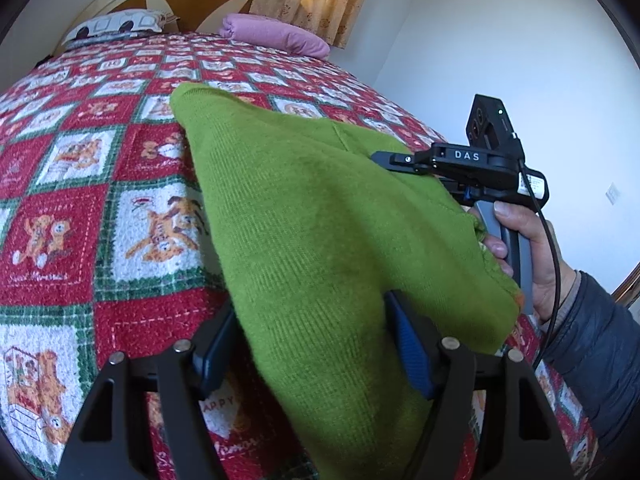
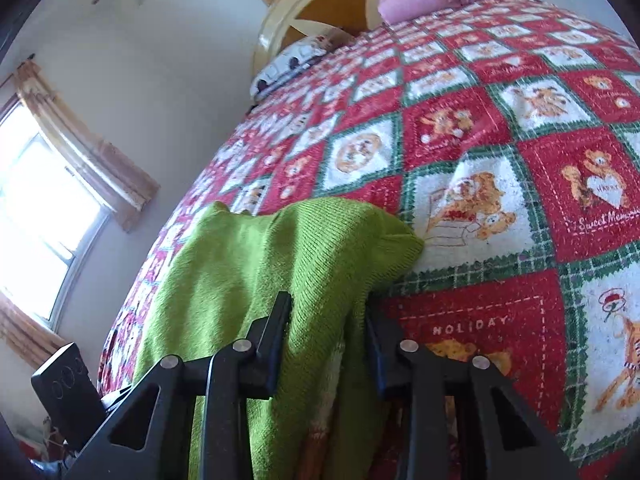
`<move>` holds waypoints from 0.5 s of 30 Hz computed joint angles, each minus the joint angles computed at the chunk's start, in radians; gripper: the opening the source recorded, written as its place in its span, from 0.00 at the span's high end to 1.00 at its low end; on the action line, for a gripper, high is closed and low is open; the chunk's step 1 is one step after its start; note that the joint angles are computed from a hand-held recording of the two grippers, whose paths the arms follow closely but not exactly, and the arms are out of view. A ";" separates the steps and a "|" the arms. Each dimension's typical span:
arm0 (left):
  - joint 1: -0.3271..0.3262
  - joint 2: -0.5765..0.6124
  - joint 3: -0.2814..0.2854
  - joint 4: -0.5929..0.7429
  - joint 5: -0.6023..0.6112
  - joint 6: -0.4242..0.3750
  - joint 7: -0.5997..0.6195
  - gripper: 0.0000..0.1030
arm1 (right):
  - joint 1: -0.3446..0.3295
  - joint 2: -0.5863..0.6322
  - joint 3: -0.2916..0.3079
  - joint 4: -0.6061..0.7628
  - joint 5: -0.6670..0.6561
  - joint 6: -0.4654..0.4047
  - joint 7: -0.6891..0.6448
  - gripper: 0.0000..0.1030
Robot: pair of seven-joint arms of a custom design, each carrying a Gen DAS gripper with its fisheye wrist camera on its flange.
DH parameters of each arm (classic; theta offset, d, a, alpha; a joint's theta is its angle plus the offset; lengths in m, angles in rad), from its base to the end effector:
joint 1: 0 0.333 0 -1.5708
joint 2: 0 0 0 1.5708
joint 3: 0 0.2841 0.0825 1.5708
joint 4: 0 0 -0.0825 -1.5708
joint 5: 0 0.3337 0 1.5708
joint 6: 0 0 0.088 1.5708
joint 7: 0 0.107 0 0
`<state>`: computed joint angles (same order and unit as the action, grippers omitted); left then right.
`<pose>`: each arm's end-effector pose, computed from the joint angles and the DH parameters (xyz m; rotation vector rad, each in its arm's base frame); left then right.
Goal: Fold small clothes
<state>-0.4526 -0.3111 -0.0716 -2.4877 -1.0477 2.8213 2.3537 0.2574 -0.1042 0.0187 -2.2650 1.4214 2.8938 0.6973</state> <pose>0.3961 -0.1805 0.4540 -1.5398 2.3363 -1.2227 0.4822 0.0761 0.4447 -1.4305 1.6477 -0.1600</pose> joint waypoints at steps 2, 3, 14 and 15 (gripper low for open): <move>0.003 0.000 -0.012 -0.004 0.020 0.018 -0.015 0.28 | -0.002 0.007 0.002 0.000 -0.034 0.004 0.039 0.66; 0.002 0.001 -0.014 -0.004 0.029 0.025 -0.020 0.28 | -0.004 0.014 0.002 0.004 -0.054 0.001 0.065 0.66; -0.042 0.003 0.004 -0.022 0.143 0.092 -0.105 0.28 | 0.004 0.011 0.009 -0.005 -0.045 0.033 0.045 0.66; -0.048 0.004 0.010 -0.022 0.146 0.093 -0.107 0.28 | 0.004 0.014 0.007 -0.003 -0.046 0.027 0.050 0.66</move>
<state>-0.5003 -0.3074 -0.0617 -2.5093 -0.9014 2.9142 2.2472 0.2612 -0.0903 0.0253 -2.2679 1.3750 2.9213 0.7473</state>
